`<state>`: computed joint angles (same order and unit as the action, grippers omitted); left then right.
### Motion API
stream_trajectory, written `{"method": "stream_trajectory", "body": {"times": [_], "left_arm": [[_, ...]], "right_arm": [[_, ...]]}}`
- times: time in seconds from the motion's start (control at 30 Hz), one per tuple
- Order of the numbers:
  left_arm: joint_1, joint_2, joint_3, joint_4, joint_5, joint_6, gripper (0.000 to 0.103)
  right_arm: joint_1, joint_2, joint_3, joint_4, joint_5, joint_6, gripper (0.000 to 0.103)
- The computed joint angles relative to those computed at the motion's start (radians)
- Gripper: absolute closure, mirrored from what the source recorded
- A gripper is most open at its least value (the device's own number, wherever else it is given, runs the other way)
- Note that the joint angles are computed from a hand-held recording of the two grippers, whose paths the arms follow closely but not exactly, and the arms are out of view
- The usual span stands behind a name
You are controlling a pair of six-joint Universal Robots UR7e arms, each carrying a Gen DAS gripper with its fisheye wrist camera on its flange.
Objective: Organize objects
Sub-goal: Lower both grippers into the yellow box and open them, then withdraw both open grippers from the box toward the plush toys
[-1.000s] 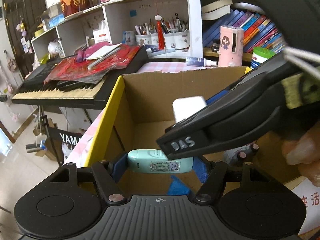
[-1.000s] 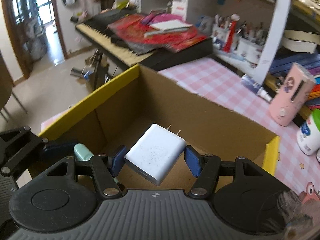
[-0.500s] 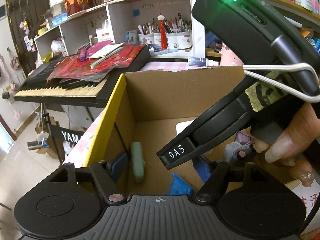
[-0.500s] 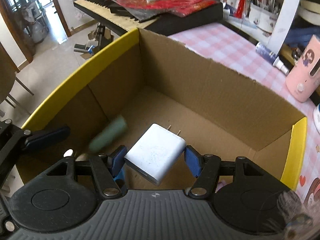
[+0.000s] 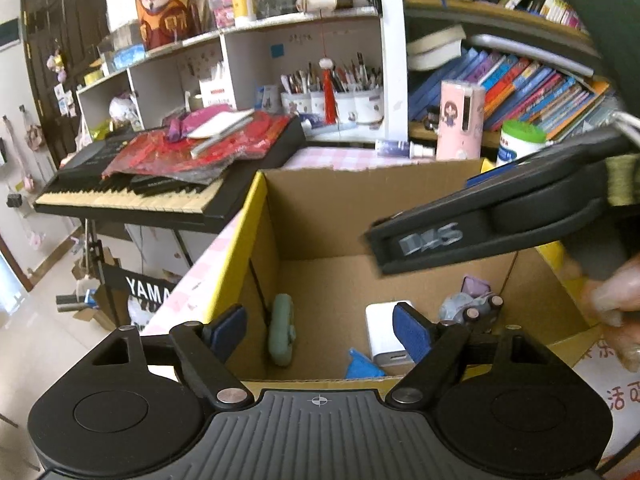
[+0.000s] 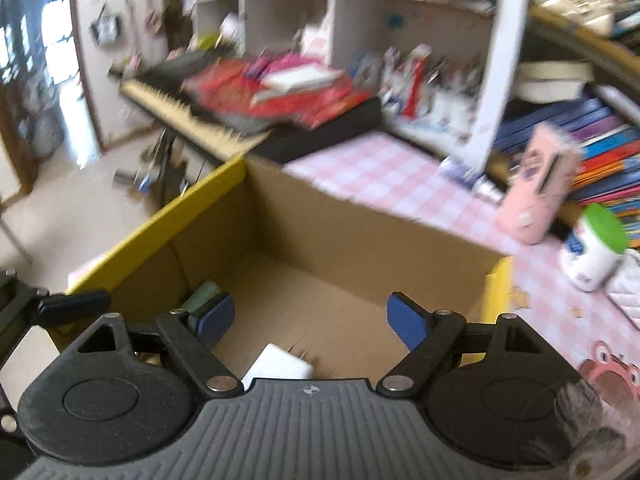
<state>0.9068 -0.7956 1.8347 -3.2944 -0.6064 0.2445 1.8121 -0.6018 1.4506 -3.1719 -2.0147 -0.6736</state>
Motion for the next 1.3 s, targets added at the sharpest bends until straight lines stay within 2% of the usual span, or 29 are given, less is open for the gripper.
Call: {"method": "stream_trajectory", "body": {"times": [0.07, 0.27, 0.37, 0.63, 0.77, 1.07, 1.3], "left_arm": [[-0.007, -0.005, 0.014, -0.052, 0.003, 0.019, 0.017], [-0.023, -0.034, 0.062, -0.140, 0.018, -0.003, 0.016], [-0.029, -0.049, 0.088, -0.170, 0.027, -0.008, 0.015], [-0.034, -0.104, 0.177, -0.171, 0.025, -0.071, 0.014], [-0.043, -0.144, 0.239, -0.130, 0.027, -0.121, 0.013], [-0.062, -0.272, 0.378, 0.068, 0.026, -0.301, 0.013], [-0.093, -0.344, 0.459, 0.158, 0.021, -0.365, 0.013]], "right_arm": [[0.002, -0.021, 0.055, -0.119, 0.011, -0.005, 0.020], [0.004, -0.068, 0.194, -0.403, 0.023, 0.006, 0.016], [0.013, -0.073, 0.250, -0.528, 0.004, -0.016, 0.017], [0.042, -0.073, 0.353, -0.733, -0.086, 0.002, 0.017], [0.059, -0.061, 0.384, -0.773, -0.148, -0.006, 0.017], [0.102, -0.044, 0.483, -0.748, -0.292, 0.076, 0.016], [0.131, -0.041, 0.559, -0.777, -0.337, 0.126, 0.013]]}}
